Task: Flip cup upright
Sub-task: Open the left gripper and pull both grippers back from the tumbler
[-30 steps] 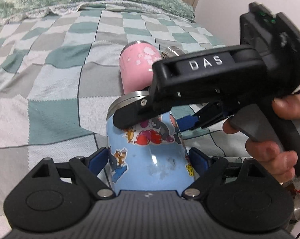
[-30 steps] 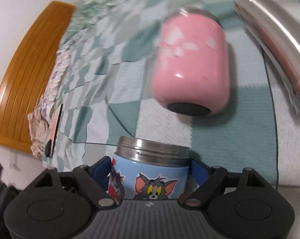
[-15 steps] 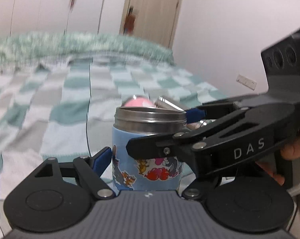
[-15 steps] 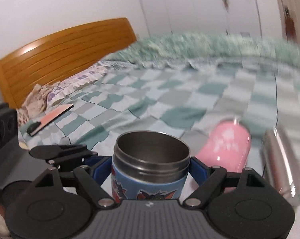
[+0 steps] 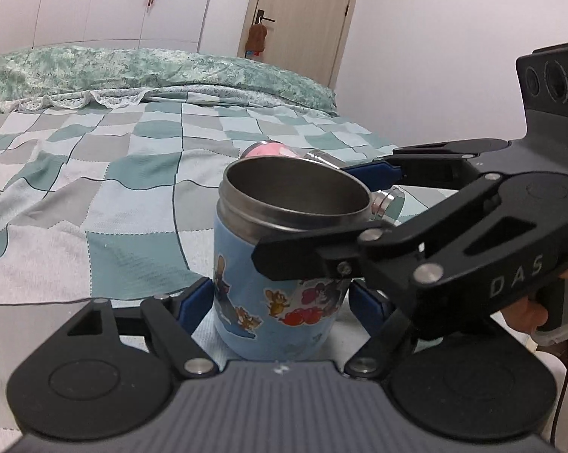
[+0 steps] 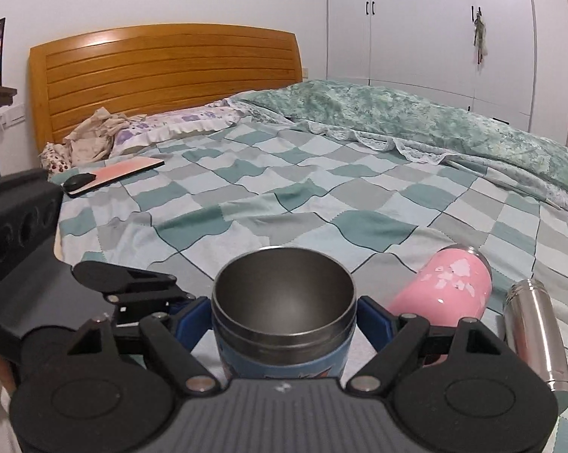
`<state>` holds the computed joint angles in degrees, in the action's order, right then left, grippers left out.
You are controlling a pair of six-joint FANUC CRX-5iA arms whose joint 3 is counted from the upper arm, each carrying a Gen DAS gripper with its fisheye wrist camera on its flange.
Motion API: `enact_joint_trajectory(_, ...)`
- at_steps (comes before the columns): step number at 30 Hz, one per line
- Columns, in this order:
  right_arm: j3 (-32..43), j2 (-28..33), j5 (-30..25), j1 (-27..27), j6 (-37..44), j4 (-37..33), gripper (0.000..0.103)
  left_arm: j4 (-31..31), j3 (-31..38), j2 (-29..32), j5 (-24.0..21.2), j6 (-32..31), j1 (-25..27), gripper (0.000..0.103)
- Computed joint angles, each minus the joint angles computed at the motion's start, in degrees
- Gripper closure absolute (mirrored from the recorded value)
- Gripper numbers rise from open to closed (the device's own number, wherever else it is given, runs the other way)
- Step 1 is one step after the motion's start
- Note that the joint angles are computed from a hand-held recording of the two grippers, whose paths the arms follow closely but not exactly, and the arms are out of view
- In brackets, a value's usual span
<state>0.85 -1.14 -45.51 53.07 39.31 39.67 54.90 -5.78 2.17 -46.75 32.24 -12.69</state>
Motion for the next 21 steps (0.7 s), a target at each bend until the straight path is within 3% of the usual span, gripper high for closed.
enact_joint_trajectory(3,-0.3,-0.4,0.8,-0.2,-0.6,-0.2,0.015,-1.6,0.3,-0.5,-0.4,1.9,0.3,0.022)
enact_joint_trajectory(8,-4.1,-3.4,1.6,1.0,-8.6,6.8,0.0,1.5,-2.2,-3.9,0.7,0.2,0.9,0.018)
enact_joint_trajectory(14,-10.5,-10.3,-3.2,4.4,-18.8,13.7,0.0,5.7,-7.7,-11.3,3.3,-1.7,2.5,0.006)
enact_joint_trajectory(17,-13.4,-13.6,-8.5,7.3,-25.1,17.6,0.0,3.5,-8.4,-14.4,5.9,1.8,3.1,0.005)
enact_joint_trajectory(21,-18.2,-18.5,-10.1,9.9,-35.3,22.1,0.0,0.9,-7.6,-16.3,6.3,6.9,3.8,0.001)
